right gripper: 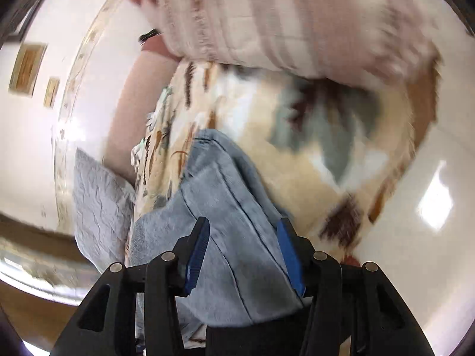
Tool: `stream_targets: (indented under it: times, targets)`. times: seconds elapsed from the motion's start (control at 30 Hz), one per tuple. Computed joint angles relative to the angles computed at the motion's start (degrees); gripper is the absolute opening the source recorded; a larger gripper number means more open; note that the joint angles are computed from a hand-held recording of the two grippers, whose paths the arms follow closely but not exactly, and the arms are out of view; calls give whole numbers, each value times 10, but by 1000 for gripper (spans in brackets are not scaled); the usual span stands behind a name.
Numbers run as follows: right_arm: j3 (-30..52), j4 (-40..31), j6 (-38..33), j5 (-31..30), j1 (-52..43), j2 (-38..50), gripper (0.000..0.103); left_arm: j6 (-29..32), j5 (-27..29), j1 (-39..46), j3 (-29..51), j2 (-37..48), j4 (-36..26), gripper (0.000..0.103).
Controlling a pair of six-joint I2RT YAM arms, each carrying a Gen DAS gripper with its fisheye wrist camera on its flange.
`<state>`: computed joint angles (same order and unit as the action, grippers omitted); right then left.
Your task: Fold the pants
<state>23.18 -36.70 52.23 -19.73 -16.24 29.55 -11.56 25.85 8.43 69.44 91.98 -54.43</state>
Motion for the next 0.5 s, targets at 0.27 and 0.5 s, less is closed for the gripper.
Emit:
stream_targets:
  times: [0.27, 0.5]
  targets:
    - [80, 51, -87, 102, 79, 192, 50, 131, 85, 55, 82, -39, -94, 32]
    - [86, 55, -105, 152, 113, 222, 18, 102, 29, 25, 319, 206, -108, 65]
